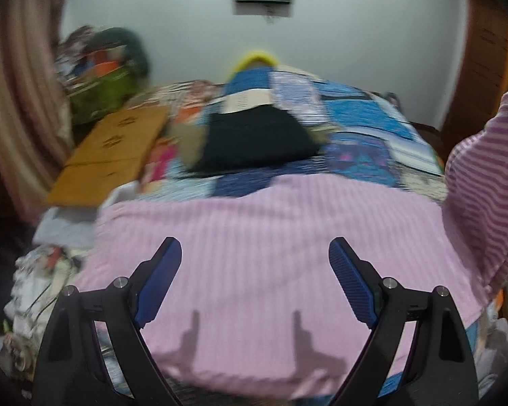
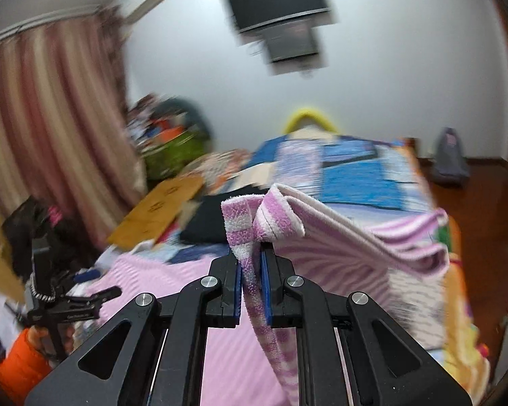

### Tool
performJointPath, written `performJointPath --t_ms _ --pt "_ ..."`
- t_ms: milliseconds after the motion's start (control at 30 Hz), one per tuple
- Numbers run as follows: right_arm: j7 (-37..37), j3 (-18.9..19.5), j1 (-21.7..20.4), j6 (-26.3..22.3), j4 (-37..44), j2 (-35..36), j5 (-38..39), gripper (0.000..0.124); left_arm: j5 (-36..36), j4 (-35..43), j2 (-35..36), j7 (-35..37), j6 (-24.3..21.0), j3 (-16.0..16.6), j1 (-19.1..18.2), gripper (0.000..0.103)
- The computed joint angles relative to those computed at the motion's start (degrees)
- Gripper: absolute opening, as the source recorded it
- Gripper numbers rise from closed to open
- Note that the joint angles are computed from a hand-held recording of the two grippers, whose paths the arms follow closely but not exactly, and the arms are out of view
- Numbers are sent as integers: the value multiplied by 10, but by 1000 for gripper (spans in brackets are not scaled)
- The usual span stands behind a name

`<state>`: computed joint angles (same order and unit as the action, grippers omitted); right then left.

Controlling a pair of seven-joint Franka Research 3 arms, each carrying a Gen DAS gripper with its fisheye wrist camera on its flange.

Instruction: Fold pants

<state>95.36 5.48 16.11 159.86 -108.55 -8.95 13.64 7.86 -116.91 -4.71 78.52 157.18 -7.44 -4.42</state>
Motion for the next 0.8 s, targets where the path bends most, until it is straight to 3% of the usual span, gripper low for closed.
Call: performJointPath --t_ms 167,267,400,600,700,800 --pt "-101 15 52 -52 75 92 93 9 -17 -61 -42 -14 -3 26 23 89" --pt "-134 32 67 -107 100 142 140 9 -47 -87 -54 -5 -11 39 28 89" --pt "-126 36 81 -156 103 177 125 10 -71 -97 -53 13 -22 43 27 89" --pt "-134 29 63 -211 109 167 165 16 -83 -73 -32 40 -28 31 18 89" --pt "-130 24 65 -194 97 143 141 37 -116 -50 -17 68 -30 27 5 89" --pt "-118 17 64 -151 43 90 100 39 -147 -25 -1 96 -32 18 -6 90"
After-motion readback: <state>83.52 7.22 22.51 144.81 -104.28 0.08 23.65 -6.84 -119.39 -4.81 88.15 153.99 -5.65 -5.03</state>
